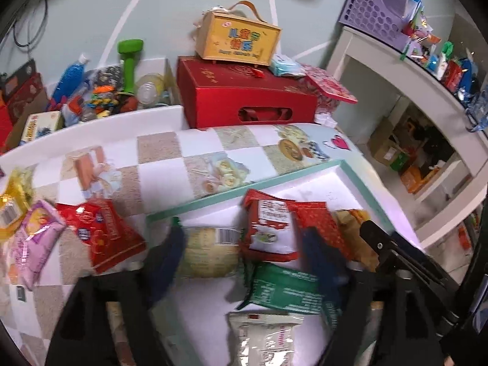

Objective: Organize snacks
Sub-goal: 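Open the left tool to drop the milk packet while the right tool releases the yellow packet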

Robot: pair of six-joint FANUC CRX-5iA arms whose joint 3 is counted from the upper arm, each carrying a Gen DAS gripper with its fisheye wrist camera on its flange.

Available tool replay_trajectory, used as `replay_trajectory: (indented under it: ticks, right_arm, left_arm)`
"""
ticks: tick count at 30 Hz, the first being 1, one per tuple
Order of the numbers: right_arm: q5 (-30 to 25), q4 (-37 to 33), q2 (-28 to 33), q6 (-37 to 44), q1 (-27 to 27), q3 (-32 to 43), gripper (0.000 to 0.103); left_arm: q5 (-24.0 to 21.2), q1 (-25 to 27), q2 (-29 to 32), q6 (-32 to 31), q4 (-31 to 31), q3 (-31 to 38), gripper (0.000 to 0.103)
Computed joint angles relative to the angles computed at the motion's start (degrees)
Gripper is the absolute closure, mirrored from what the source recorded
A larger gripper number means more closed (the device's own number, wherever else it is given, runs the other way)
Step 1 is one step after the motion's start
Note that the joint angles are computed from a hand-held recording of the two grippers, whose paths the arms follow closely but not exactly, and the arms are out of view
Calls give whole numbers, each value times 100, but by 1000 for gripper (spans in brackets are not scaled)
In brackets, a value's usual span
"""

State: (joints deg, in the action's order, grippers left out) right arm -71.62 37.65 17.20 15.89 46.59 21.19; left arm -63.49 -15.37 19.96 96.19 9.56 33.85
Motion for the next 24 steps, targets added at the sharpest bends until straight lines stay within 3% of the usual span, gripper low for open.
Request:
replay_trajectory:
  ticks: [1, 6, 8, 13, 24]
  right_arm:
    - [-51, 34, 15, -24, 8, 12, 18]
    - [-203, -63, 70, 50, 1, 139, 16]
    - [-256, -137, 104, 92, -11, 197, 11]
    - [-380, -293, 188, 220, -29, 329, 0]
    - [-549, -300, 250, 210, -13, 438, 0]
  left_arm:
    - [-26, -22, -15, 96, -166, 36, 11]
    - [-111, -82, -72, 443, -775, 96, 8]
    - [-168, -119, -72, 554, -991, 130, 1]
    - [-319, -163, -50, 803, -1314, 188, 1]
    - [-15, -152, -249, 746, -1339, -79, 1]
